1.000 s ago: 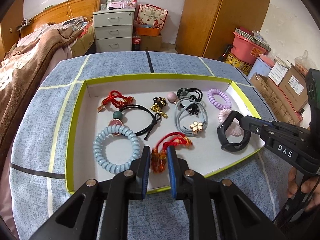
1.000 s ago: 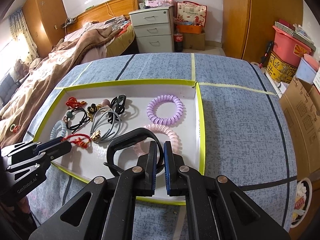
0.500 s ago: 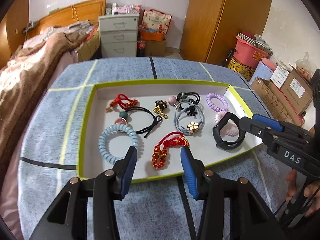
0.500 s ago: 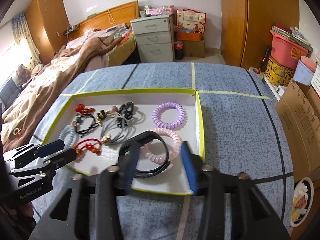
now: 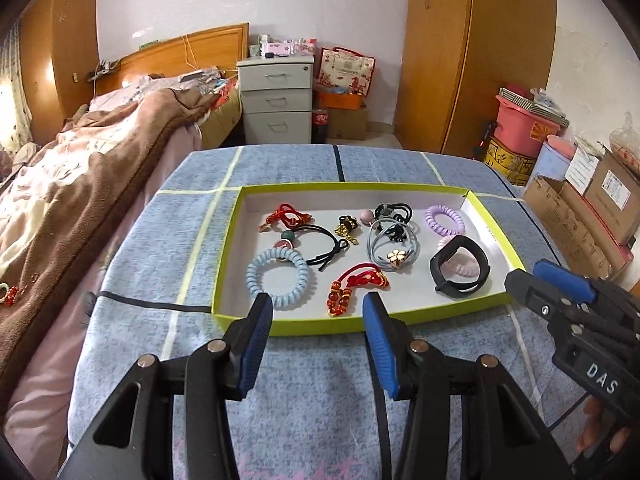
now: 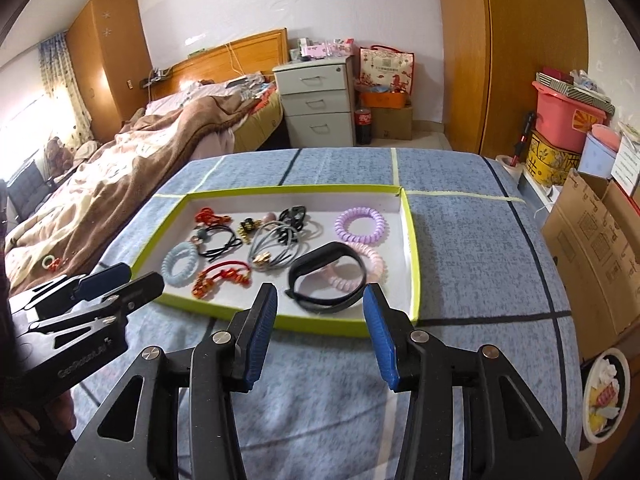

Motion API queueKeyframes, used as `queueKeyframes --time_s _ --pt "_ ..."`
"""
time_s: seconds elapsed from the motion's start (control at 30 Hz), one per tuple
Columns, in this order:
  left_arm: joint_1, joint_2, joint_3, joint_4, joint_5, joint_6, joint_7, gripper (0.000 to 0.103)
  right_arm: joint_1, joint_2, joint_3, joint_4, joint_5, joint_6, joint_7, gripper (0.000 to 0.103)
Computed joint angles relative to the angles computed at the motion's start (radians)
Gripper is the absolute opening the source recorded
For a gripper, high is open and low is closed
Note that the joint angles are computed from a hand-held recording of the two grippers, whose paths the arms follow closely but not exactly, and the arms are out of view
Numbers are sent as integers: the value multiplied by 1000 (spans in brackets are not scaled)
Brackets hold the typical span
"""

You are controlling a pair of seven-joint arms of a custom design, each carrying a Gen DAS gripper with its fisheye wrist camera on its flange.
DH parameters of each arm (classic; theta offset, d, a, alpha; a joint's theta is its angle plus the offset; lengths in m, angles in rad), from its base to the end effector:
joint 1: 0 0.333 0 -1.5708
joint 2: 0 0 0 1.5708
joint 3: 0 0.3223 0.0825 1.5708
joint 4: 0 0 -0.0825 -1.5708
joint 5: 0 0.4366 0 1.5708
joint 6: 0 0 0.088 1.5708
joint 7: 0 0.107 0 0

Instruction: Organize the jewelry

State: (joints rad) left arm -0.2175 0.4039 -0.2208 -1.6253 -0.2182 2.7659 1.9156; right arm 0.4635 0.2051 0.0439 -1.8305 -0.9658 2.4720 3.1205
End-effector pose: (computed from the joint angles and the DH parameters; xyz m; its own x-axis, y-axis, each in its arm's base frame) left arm 0.7075 -0.2945 0.4622 -0.5461 -0.8364 0.0460 -0.6188 0.3658 -0.6952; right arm 0.6100 0.3396 0.4492 -0.3349 -0.9357 -0.1109 -0.6086 0.3046 -0.7327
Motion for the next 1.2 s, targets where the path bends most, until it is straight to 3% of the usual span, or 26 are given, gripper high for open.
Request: queueKeyframes --time_s 0.6,1.2 --pt "17 -75 -14 -108 -56 57 18 49 26 -15 18 -11 -28 -37 40 46" --pt "8 -81 -2 -116 -33 48 -13 49 31 -7 20 -1 -21 -43 34 46"
